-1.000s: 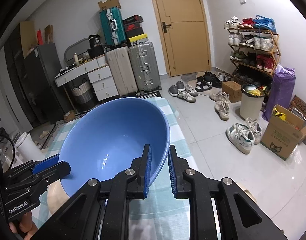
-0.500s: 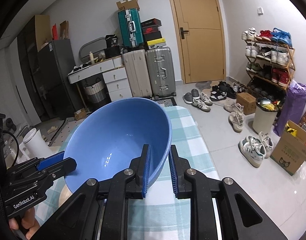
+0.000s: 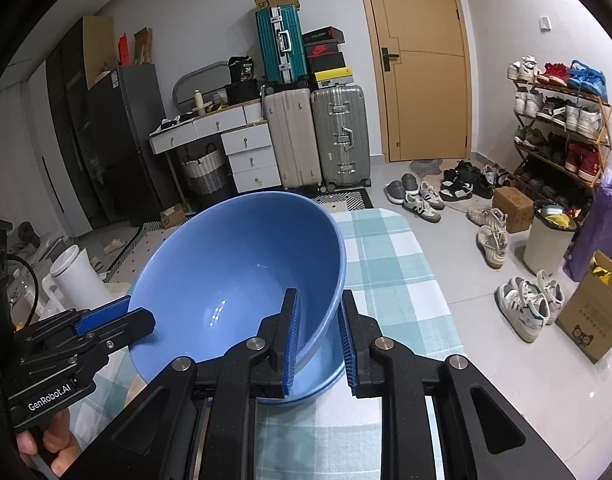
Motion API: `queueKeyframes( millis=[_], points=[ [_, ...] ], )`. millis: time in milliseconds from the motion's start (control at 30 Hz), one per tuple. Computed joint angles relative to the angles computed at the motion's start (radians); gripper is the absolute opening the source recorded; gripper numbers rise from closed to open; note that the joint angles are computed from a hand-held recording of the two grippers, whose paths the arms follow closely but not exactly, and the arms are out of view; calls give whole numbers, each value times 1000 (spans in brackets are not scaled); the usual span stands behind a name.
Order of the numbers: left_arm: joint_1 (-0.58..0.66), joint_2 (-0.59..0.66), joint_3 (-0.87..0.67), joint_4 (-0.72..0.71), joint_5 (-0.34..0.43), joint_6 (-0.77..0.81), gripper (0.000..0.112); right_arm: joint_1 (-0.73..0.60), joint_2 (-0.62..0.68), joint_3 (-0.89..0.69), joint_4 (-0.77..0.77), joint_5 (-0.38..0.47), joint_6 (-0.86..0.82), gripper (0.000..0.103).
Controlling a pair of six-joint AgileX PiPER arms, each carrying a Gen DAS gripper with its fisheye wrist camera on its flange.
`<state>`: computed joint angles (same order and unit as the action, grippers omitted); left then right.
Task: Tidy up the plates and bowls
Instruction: 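Lower the held blue bowls into the bowls on the plates with both grippers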
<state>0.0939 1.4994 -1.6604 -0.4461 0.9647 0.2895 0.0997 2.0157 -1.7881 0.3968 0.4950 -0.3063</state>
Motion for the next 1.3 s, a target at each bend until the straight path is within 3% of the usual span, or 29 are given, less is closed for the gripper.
queueKeyframes(
  millis=[867, 1300],
  points=[
    [-27, 322, -138, 43, -92, 6, 29, -26, 318, -404, -51, 191, 50, 20],
    [-44, 420, -163, 74, -147, 10, 29, -22, 412, -503, -103, 228, 87, 20]
  ],
)
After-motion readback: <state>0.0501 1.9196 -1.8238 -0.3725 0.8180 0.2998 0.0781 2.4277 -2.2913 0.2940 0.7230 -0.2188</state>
